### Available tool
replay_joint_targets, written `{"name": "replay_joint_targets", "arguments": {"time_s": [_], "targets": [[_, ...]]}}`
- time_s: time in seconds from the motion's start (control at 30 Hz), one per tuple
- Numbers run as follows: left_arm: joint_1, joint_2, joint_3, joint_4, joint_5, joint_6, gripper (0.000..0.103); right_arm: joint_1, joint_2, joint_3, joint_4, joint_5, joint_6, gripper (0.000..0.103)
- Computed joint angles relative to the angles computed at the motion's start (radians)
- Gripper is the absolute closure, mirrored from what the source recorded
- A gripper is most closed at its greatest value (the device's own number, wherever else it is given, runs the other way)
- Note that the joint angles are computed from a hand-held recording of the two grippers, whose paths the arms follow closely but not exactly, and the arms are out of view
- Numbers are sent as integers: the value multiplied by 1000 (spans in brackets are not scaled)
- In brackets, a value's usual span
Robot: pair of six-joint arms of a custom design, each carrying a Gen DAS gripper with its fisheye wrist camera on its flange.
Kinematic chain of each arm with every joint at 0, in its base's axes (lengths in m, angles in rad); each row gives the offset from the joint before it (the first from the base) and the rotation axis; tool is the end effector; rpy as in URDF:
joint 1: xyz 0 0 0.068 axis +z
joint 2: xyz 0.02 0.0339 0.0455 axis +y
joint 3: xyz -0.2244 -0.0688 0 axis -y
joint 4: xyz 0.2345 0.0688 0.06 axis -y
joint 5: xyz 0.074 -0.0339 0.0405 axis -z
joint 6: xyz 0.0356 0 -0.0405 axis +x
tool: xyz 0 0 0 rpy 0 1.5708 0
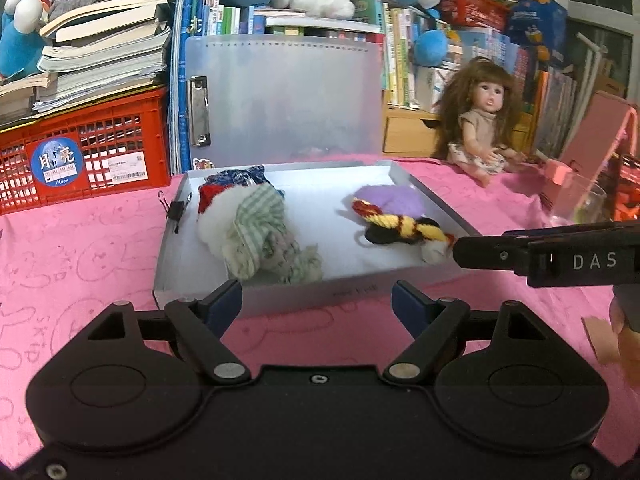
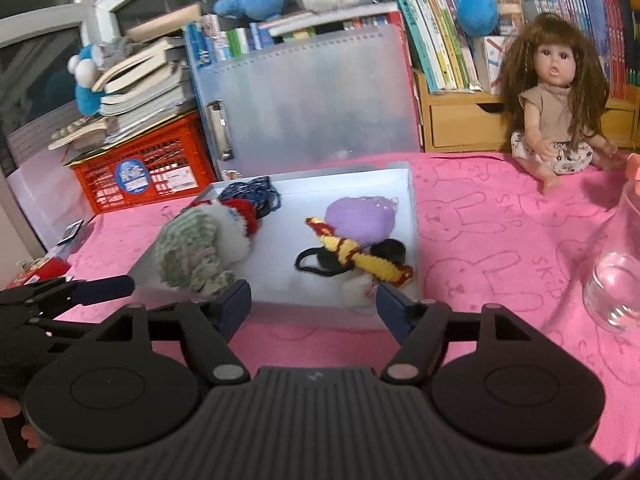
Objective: Organize objects
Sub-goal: 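Open the left tool to drop the cloth into the tray while the right opens to drop the scrap, then move the right tool to the white sheer bow while the left moves to the black puck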
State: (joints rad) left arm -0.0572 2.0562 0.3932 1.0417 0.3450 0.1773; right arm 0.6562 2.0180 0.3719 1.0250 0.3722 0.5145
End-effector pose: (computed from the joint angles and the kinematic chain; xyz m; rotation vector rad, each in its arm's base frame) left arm 0.2492 -0.0263 0.0104 0.4444 2.1206 -0.3088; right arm 0.2031 0.1401 0.0151 0.0553 2.1555 0.2728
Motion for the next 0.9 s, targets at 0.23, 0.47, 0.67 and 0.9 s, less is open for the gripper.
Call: {"name": "replay_joint_targets", "arguments": {"time_s": [0.23, 0.47, 0.67, 0.9], "targets": [[66, 2, -119, 92, 86, 39, 22, 143, -15, -76, 64, 114, 23, 20], [126, 45, -212, 195, 159, 88, 22, 255, 2, -137, 127, 206, 71, 18], [161, 97, -262, 271, 193, 129, 22, 340, 29, -154, 124, 265, 111, 16], [203, 149, -289, 312, 231, 164, 22, 434, 47, -169, 91, 340, 171, 15]]}}
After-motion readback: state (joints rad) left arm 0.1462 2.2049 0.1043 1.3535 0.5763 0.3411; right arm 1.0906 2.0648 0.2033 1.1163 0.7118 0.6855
